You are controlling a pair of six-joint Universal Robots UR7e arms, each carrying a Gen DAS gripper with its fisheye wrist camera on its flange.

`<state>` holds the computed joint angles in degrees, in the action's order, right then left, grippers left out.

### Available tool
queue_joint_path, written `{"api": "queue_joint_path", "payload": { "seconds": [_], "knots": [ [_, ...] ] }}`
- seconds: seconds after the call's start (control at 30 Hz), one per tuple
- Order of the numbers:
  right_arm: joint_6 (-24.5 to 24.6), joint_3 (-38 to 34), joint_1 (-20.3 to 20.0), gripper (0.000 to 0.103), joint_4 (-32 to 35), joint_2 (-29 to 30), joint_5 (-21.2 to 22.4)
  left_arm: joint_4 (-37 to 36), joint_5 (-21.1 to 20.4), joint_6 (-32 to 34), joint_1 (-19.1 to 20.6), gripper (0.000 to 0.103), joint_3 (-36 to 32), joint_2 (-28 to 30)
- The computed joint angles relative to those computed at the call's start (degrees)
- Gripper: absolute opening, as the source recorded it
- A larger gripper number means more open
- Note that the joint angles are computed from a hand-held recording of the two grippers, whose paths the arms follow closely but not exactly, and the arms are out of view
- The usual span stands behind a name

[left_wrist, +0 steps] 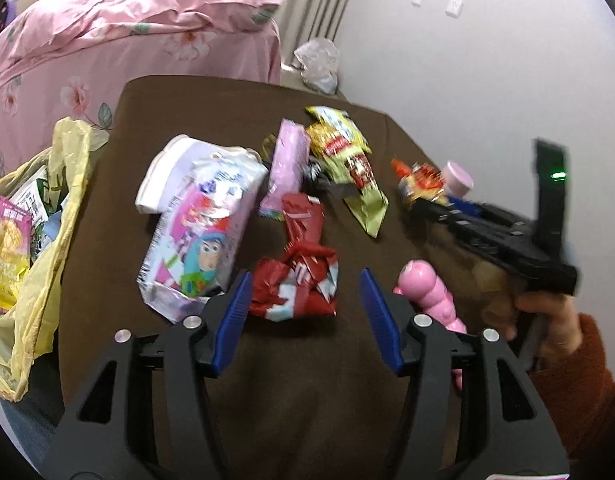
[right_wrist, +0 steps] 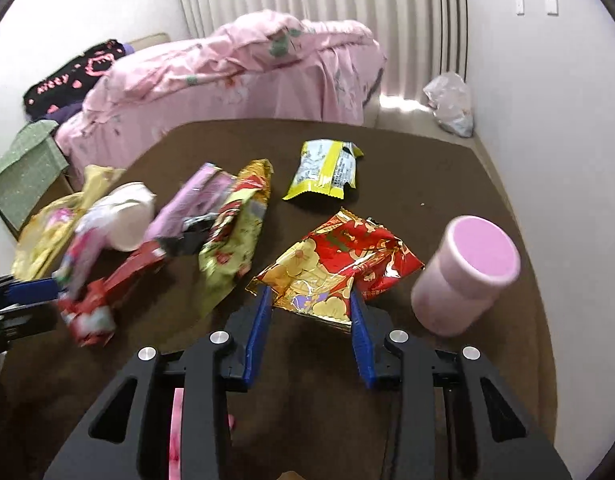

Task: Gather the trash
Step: 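Grasp the red candy wrapper with the left gripper while the right grasps a red-gold chip bag, then carry both wrappers to the yellow trash bag and release them inside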

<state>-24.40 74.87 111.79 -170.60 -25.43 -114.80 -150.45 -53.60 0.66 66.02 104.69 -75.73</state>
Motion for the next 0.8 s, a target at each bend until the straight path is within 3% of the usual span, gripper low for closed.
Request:
{"api": "queue_joint_path", "payload": {
  "seconds": [0.3, 0.43, 0.53, 0.8],
  "knots": [
    [-0.97, 7.01, -0.13, 0.036, -5.64, -4.18, 2.27, 0.37, 7.18, -0.13, -0.84, 0.053, -2.66, 4.61],
    [-0.19, 7.95, -0.28, 0.036, -5.62, -4.85, 3.26, 3.90, 7.48, -1.17, -0.33, 0.038, -3.50, 5.69],
    [-0.67, 8.72, 0.20, 0.036, -6.44, -5.48, 3.40, 2.73, 3.96, -0.33, -0.57, 0.026, -2.23, 3.90],
    [-4.44, 8.00, 3.93, 0.036, -8.84, -5.83, 4.49, -8.20, 4.93, 4.36, -5.03, 0.026, 3.43, -3.41]
  ]
}}
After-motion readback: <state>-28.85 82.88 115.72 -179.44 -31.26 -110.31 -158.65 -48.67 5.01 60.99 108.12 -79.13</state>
